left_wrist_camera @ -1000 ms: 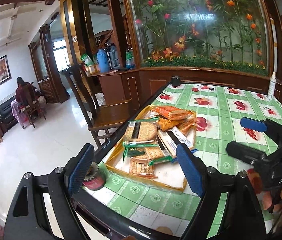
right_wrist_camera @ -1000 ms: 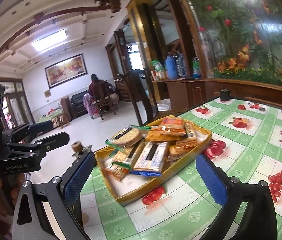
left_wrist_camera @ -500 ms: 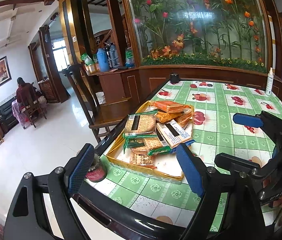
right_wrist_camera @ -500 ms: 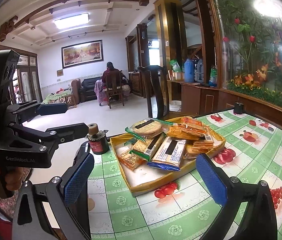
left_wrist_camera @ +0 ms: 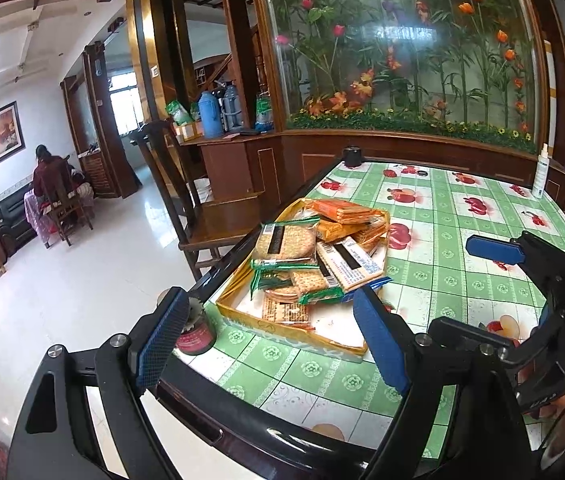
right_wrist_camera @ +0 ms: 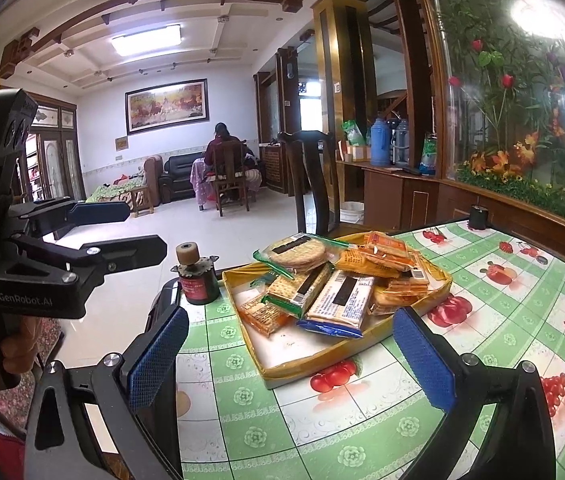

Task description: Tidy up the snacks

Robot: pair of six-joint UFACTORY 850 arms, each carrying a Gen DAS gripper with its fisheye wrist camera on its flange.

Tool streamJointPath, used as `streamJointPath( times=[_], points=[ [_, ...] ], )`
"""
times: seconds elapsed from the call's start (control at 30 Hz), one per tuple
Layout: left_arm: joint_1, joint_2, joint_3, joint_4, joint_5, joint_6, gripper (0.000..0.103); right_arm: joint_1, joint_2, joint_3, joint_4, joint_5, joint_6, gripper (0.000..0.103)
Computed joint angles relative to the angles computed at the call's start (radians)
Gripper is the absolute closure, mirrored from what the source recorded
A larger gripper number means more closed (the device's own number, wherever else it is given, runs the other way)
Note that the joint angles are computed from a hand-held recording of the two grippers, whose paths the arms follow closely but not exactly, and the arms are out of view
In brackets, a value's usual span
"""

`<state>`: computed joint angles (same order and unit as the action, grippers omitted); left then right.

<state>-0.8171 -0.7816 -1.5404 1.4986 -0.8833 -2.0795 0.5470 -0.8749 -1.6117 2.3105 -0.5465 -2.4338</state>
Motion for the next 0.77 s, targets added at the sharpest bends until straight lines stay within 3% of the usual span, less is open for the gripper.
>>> streamJointPath(
  times=[0.77],
  points=[
    [-0.001, 0.003, 0.02, 0.022, 0.008, -0.044, 0.018, 0.029, -0.01, -0.015, -0.018, 0.061, -0.074, 0.001]
  ],
)
